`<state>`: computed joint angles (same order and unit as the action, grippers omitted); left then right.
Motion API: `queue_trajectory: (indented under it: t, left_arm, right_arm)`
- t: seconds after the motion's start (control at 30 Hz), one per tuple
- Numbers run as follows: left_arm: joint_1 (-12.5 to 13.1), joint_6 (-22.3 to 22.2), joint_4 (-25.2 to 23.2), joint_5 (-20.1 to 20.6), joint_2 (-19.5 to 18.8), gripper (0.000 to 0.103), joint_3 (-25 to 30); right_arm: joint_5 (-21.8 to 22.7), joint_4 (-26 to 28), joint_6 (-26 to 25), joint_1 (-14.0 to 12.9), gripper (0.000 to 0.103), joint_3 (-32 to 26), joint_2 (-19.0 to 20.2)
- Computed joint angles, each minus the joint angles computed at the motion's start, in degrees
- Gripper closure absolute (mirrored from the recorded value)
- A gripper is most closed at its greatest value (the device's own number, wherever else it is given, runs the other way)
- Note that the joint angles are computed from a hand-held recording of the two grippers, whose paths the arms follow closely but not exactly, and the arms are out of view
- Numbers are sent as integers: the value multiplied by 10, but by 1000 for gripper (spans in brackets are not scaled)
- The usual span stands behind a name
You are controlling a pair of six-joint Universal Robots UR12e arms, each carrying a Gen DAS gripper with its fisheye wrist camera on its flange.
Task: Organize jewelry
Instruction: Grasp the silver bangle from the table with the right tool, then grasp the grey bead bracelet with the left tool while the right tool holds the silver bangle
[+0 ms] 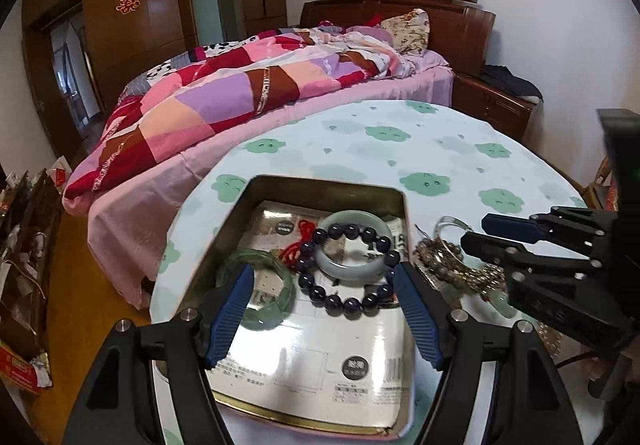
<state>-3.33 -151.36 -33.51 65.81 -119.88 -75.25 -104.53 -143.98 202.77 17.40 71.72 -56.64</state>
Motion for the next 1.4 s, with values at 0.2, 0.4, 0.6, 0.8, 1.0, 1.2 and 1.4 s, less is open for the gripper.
queue_trajectory:
  t: [0.2, 0.4, 0.6, 0.8, 1.0, 1.2, 1.4]
  left_arm:
    - [2, -30, -5, -2, -13, 23, 19]
    - [3, -15, -16, -16, -9, 23, 14]
    - [3, -17, -22, -25, -5, 23, 9]
    - [-4, 11, -21, -30, 4, 23, -3]
    - [-8, 33, -21, -42, 11, 23, -11]
    - [-24, 90, -35, -45, 18, 38, -24]
    - [-50, 119, -129, 15, 4, 63, -1]
  right_arm:
    - [55, 61, 47, -18, 72, -40, 23]
    - [71, 60, 61, -17, 97, -12, 8]
    - [56, 26, 48, -5, 98, 55, -32]
    - [54, -81, 55, -5, 97, 78, -40]
    - [38, -125, 58, -5, 97, 86, -52]
    - [15, -143, 74, -4, 97, 113, -68]
    - [19, -157, 99, -9, 97, 140, -77]
